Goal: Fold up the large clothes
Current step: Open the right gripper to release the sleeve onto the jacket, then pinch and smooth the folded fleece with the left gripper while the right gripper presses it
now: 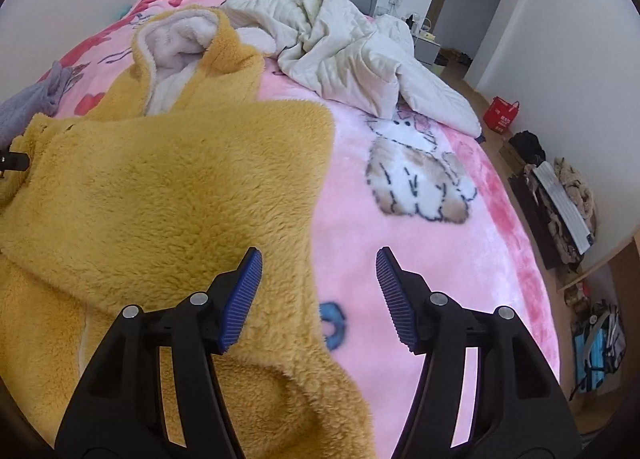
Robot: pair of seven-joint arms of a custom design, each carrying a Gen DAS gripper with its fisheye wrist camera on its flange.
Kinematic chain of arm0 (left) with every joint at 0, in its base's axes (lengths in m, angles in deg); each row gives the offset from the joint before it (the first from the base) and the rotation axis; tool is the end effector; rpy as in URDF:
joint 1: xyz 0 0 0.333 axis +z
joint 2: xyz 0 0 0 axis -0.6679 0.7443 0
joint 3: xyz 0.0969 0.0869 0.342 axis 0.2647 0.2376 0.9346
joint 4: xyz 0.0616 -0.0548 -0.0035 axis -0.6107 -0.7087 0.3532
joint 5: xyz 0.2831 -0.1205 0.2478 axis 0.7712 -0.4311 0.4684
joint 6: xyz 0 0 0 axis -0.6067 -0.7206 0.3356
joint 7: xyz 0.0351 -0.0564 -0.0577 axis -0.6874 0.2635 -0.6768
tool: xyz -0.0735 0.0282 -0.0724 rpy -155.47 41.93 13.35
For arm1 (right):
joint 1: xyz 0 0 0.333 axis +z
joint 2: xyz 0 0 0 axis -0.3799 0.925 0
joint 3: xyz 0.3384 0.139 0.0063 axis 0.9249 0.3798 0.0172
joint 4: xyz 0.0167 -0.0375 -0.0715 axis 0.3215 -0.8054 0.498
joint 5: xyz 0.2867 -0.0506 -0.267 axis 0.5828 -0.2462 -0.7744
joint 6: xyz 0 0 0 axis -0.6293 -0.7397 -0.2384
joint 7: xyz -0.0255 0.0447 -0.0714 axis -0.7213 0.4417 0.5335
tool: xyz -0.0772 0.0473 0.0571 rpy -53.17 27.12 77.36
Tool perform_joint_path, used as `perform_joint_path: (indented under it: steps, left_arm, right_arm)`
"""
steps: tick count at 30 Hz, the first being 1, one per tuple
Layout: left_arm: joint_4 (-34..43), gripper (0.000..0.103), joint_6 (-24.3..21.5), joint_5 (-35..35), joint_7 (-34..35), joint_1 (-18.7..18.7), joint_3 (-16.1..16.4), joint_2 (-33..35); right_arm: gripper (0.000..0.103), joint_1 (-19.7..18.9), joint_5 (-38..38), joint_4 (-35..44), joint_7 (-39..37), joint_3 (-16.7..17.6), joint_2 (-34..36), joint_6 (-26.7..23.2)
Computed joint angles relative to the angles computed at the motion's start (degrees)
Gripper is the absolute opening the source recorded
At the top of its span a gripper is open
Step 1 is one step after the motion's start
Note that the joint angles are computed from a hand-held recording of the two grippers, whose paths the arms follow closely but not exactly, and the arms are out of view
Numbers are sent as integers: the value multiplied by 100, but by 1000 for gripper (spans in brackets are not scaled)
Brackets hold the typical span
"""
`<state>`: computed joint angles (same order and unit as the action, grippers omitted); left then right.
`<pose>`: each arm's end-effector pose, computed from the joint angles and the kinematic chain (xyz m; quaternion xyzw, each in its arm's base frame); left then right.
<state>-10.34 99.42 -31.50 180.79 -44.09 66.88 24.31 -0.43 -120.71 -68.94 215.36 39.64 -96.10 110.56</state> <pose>0.7731 -0.2103 0.3846 0.4012 -0.8525 0.2938 0.1609 0.4316 0.2469 0.4493 -0.5246 0.7882 -0.3063 0.0989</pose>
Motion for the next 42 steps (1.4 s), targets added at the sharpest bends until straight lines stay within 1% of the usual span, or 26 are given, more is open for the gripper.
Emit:
perform_joint_path:
  steps: [3, 5, 7, 8, 10, 13, 15, 17, 18, 19, 20, 21, 22, 25, 26, 28, 29, 30, 31, 32, 33, 35, 37, 38, 39, 42]
  left_arm:
    - [-159, 47, 94, -281, 37, 164, -94, -60]
    - [-375, 47, 305, -466, 190, 243, -142, -169]
    - [-432, 46, 296, -574, 229, 296, -159, -200]
    - [-479, 42, 325, -645, 263, 326, -172, -221]
    - [-620, 38, 451, -871, 412, 422, -237, -288]
    - [-687, 35, 522, -1160, 447, 502, -277, -319]
    - [-620, 33, 556, -1082, 309, 428, -179, -289]
    - [-547, 33, 525, -1030, 226, 399, -156, -234]
    - [-520, 33, 509, -1005, 185, 391, -146, -211]
    - [-510, 33, 519, -962, 162, 377, -128, -202]
    - [-503, 33, 552, -868, 112, 329, -82, -196]
    - [-496, 33, 597, -677, -12, 229, 22, -186]
    - [-490, 33, 628, -538, -109, 174, 82, -174]
    - [-557, 31, 772, -396, -301, 174, 115, -136]
    - [-617, 27, 873, -387, -343, 182, 111, -155]
    - [-778, 25, 1178, -325, -396, 140, 120, -263]
    - [-958, 25, 1497, -345, -232, 129, 64, -396]
    - [-1109, 25, 1755, -435, -22, 178, -29, -507]
    - [-1293, 25, 2089, -654, 282, 257, -198, -643]
    - [-1364, 25, 2274, -907, 506, 347, -358, -712]
    - [-1314, 25, 2307, -1149, 647, 420, -497, -716]
    - [-1231, 25, 2391, -1211, 698, 340, -461, -699]
    - [-1027, 25, 2306, -932, 410, 133, -236, -550]
    - [-964, 25, 2242, -823, 263, 84, -166, -492]
    - [-920, 25, 2179, -676, 83, 20, -73, -420]
    - [-1183, 25, 2332, -387, -113, -18, 62, -475]
  right_arm:
    - [56, -27, -73, -55, 184, -31, 4, 307]
    - [49, -66, -64, -120, 275, -72, -22, 623]
    - [45, -99, -122, -152, 301, -75, -34, 824]
    - [42, -108, -163, -151, 309, -61, -32, 864]
    - [38, -125, -241, -175, 277, -59, -49, 1041]
    - [38, -169, -331, -210, 251, -72, -66, 1348]
    - [45, -204, -392, -224, 247, -83, -47, 1588]
    - [54, -230, -443, -191, 222, -88, 28, 1780]
    - [54, -227, -426, -154, 143, -91, 92, 1853]
    - [53, -201, -319, -63, -64, -85, 203, 1775]
    - [49, -164, -127, 36, -348, -93, 327, 1636]
    - [40, -135, 45, 110, -584, -114, 437, 1570]
    - [26, -122, 220, 148, -800, -154, 538, 1617]
    - [19, -79, 168, 208, -767, -199, 611, 1539]
    - [17, -63, 157, 227, -780, -204, 602, 1459]
    - [15, -19, 179, 292, -1004, -190, 541, 1195]
    - [14, -3, 150, 317, -1084, -180, 502, 1071]
    - [14, 12, 101, 341, -1147, -165, 443, 910]
    - [13, 31, -29, 389, -1125, -128, 356, 651]
    - [13, 26, -133, 377, -1063, -115, 265, 548]
    - [13, 8, -221, 347, -960, -109, 157, 517]
    - [13, -57, -516, 256, -625, -73, -28, 451]
    - [13, -108, -330, 201, -676, -105, -38, 452]
    - [13, -142, 14, 113, -808, -197, -12, 636]
    - [13, -183, 107, 33, -771, -223, 1, 787]
    - [15, -264, 300, -167, -820, -262, 90, 1333]
